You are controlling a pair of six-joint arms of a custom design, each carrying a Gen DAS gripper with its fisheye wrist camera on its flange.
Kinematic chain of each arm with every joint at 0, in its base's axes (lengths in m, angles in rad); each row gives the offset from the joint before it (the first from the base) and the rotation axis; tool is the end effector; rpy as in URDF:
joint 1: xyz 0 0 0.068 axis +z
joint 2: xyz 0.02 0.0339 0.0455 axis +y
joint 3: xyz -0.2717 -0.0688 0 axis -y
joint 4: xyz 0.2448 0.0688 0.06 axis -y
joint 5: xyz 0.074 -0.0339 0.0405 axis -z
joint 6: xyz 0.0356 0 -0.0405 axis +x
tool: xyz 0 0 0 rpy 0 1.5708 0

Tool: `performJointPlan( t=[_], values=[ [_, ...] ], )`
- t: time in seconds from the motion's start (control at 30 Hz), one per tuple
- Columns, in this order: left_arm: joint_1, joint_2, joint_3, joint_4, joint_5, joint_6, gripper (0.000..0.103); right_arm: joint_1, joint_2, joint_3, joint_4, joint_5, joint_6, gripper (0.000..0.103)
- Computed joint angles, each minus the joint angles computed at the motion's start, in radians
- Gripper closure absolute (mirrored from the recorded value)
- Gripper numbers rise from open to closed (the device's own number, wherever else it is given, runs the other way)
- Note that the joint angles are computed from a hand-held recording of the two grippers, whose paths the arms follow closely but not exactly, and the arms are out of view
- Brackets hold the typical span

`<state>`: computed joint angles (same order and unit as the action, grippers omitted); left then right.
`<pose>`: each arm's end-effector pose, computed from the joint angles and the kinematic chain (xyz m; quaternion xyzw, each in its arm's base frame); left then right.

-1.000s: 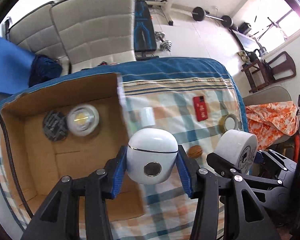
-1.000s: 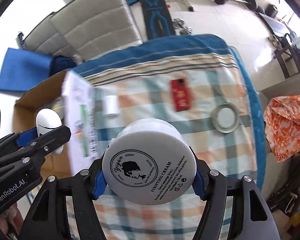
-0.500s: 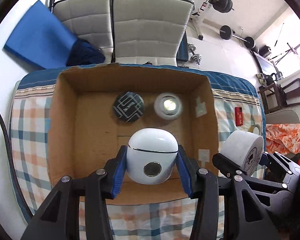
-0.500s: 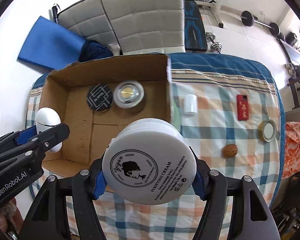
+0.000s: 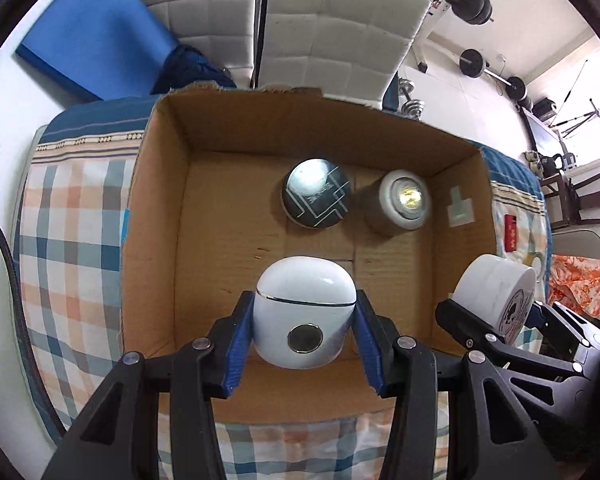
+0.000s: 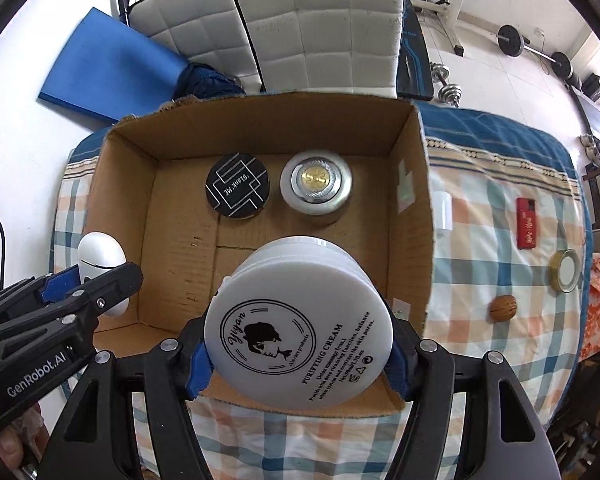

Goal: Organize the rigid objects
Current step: 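Carry the earbud case with the left tool while the right tool carries the cream jar into the box, then open both tools to release the earbud case and cream jar in the box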

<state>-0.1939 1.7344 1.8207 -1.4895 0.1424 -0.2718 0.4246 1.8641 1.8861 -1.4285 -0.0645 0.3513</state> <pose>0.3142 -0.0668 0.3547 -0.0328 0.9934 -0.0882 0.0649 0.3270 0.1503 0.3309 -0.0391 0.9953 0.0608 0.0638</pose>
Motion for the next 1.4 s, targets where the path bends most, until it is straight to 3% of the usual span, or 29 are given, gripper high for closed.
performJointPlan(
  t=[0.23, 0.47, 0.83, 1.23, 1.4],
  values=[
    [0.042, 0.141, -0.023, 0.076, 0.007, 0.024, 0.058, -0.01, 0.081, -0.107, 0.114, -0.024, 0.034, 0.033],
    [0.057, 0.306, 0.031, 0.106, -0.064, 0.038, 0.058, -0.015, 0.205, -0.076, 0.145, -0.026, 0.055, 0.033],
    [0.087, 0.35, 0.014, 0.158, -0.1, 0.05, 0.058, -0.023, 0.321, -0.062, 0.147, -0.026, 0.065, 0.033],
    [0.087, 0.424, 0.154, 0.042, -0.116, 0.056, 0.057, -0.023, 0.398, 0.025, 0.079, -0.022, 0.053, 0.032],
    [0.077, 0.425, 0.217, -0.011, -0.131, 0.068, 0.048, -0.019, 0.39, 0.052, 0.063, -0.015, 0.051, 0.022]
  ],
)
